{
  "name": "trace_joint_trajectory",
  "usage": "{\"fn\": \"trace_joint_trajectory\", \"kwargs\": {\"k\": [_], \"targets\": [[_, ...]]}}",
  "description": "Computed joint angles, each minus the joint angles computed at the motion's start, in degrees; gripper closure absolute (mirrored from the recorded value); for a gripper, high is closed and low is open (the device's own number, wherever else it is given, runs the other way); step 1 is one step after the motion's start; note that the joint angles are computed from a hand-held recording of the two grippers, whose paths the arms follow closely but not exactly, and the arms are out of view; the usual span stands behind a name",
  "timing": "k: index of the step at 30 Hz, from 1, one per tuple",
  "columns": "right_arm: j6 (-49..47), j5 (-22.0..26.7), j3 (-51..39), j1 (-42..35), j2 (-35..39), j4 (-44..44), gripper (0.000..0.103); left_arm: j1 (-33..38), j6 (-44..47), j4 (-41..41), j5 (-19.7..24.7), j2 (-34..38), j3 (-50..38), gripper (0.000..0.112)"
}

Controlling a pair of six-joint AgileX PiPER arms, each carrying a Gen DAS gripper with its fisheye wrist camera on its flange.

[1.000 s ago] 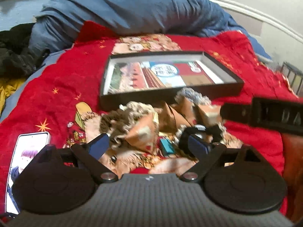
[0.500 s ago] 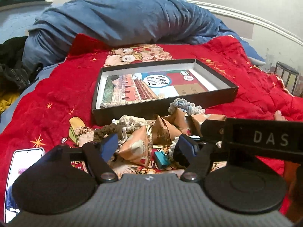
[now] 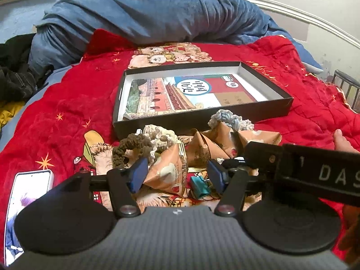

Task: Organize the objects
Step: 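Move both grippers down toward the pile of scrunchies and snack packets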

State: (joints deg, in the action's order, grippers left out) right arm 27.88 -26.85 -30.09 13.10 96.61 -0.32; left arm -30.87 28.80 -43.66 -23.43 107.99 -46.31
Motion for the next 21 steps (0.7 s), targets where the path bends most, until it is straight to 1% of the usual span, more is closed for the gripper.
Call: {"fn": "trace_joint_trajectory", "kwargs": {"k": [4,6,10,14,15,16,17,19,21], "targets": [[-1.81,-1.24,0.32,0.76,0.55,1.96,0.034,0.06,1.82,-2.16,0.63,0.22,-0.49,0.044],[-1.81,-2.55,0.79,0.89,0.90,2.28,0.034,0.13,1.99,-2.52,0.97,0.38,-0.77,0.040],[-0.09,-5.97,2.02,0.64,1.66,1.15,0.035,-0.07,2.71,-3.26,0.80,0.75,-1.23,0.039],[0.07,-5.85,1.85,0.53,2.26,2.71,0.035,-0.52,5.13,-4.75,0.44,0.95,-1.43,0.039],[-0.54,-5.72,1.81,0.64,2.28,3.10,0.036,-0.37,4.34,-3.63,0.63,0.94,-1.33,0.039],[-0.59,-5.91,1.91,0.62,2.26,2.88,0.038,-0.16,2.57,-1.72,0.81,0.93,-1.12,0.039],[0.26,-6.32,2.11,0.34,2.31,1.86,0.038,-0.24,2.21,-1.59,0.68,0.94,-1.06,0.039],[4.63,-7.02,2.30,-1.06,2.60,-2.71,0.040,-0.46,2.65,-2.27,0.27,1.24,-1.18,0.040],[6.02,-7.22,2.32,-1.44,2.87,-3.87,0.042,-0.73,3.48,-3.00,-0.21,1.65,-1.39,0.042]]}}
